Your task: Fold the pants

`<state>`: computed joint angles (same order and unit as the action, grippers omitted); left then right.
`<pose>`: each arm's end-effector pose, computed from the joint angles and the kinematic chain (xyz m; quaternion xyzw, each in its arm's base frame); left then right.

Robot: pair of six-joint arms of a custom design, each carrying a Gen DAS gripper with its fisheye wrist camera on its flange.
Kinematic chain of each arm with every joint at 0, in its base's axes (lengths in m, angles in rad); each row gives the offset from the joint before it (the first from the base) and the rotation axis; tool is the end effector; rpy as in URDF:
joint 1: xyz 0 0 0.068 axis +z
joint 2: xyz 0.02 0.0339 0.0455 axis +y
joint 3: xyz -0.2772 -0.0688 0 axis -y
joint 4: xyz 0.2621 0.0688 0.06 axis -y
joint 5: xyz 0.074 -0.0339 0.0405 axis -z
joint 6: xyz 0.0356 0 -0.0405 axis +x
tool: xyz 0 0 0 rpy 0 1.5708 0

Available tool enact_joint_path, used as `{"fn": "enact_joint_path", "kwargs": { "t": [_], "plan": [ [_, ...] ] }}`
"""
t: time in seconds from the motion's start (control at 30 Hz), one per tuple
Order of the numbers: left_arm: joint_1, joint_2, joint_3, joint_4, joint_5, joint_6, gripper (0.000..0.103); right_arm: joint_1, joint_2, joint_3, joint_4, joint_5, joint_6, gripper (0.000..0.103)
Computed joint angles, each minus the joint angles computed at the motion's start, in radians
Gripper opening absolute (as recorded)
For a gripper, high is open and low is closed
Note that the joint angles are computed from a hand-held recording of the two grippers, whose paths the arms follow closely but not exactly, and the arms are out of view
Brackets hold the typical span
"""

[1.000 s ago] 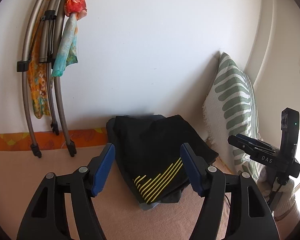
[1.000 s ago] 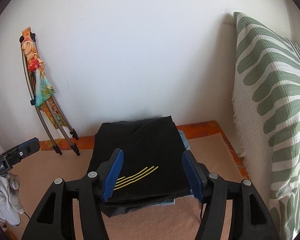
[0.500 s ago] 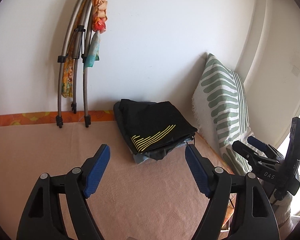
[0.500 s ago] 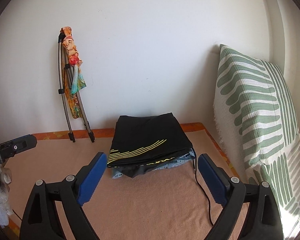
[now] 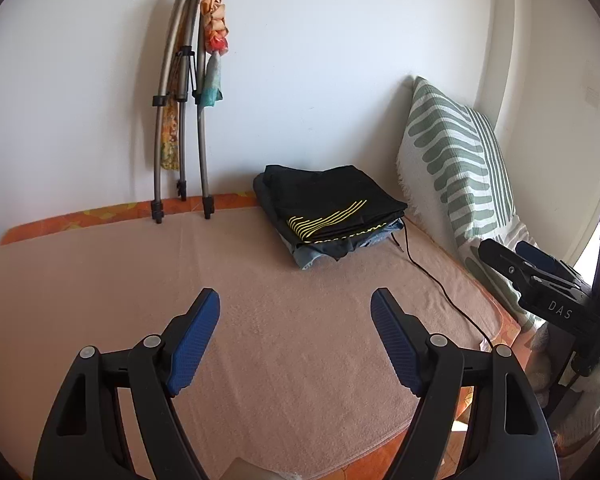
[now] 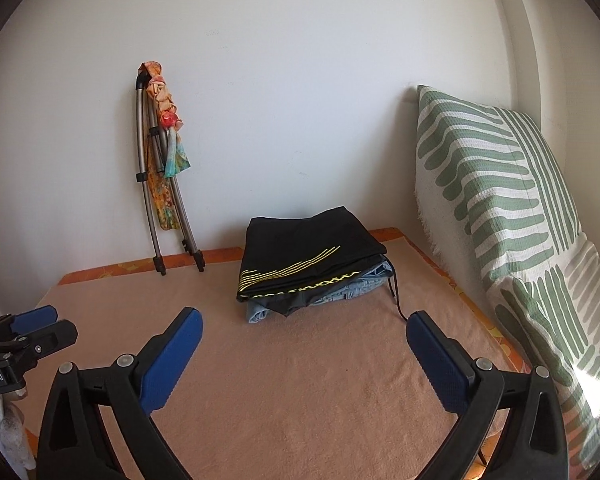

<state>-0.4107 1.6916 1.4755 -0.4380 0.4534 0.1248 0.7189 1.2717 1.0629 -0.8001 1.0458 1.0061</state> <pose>0.3664 -0.1766 0.3266 0.3271 0.8164 -0.2609 0.3980 0.2130 0.1455 0.3050 0.2562 0.8040 -0.1297 0.5207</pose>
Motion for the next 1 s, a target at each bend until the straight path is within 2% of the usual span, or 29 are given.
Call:
{"fn": "enact_joint_path", "kwargs": {
  "t": [0.13,0.17,0.33,0.4,0.43,0.47,0.6,0.8,1.0],
  "plan": [
    [-0.002,-0.013,-0.065,0.073,-0.028,-0.004,0.078,0.005,0.033,-0.017,-0.021,0.025,0.058,0.103],
    [-0.003,-0.012,-0.073,0.082,-0.034,-0.001,0.082,0.002,0.041,-0.022,-0.018,0.027,0.062,0.103],
    [-0.009,0.006,-0.092,0.117,-0.054,0.014,0.087,-0.021,0.067,-0.051,0.047,0.025,0.035,0.103],
    [-0.013,0.000,-0.114,0.150,-0.079,0.012,0.092,-0.033,0.072,-0.067,0.090,0.013,0.012,0.103],
    [-0.011,0.003,-0.114,0.150,-0.076,0.012,0.100,-0.039,0.074,-0.071,0.106,0.003,0.005,0.103],
    [-0.007,0.007,-0.112,0.145,-0.063,0.008,0.102,-0.046,0.074,-0.080,0.133,-0.008,-0.013,0.103],
    [0.008,0.028,-0.090,0.099,-0.024,-0.004,0.102,-0.059,0.084,-0.085,0.178,-0.011,-0.041,0.103],
    [0.007,0.046,-0.090,0.081,-0.065,0.021,0.102,-0.065,0.091,-0.082,0.197,-0.012,-0.043,0.103],
    [0.020,0.047,-0.097,0.084,-0.066,0.016,0.102,-0.061,0.121,-0.068,0.191,-0.018,-0.042,0.103]
  ]
}}
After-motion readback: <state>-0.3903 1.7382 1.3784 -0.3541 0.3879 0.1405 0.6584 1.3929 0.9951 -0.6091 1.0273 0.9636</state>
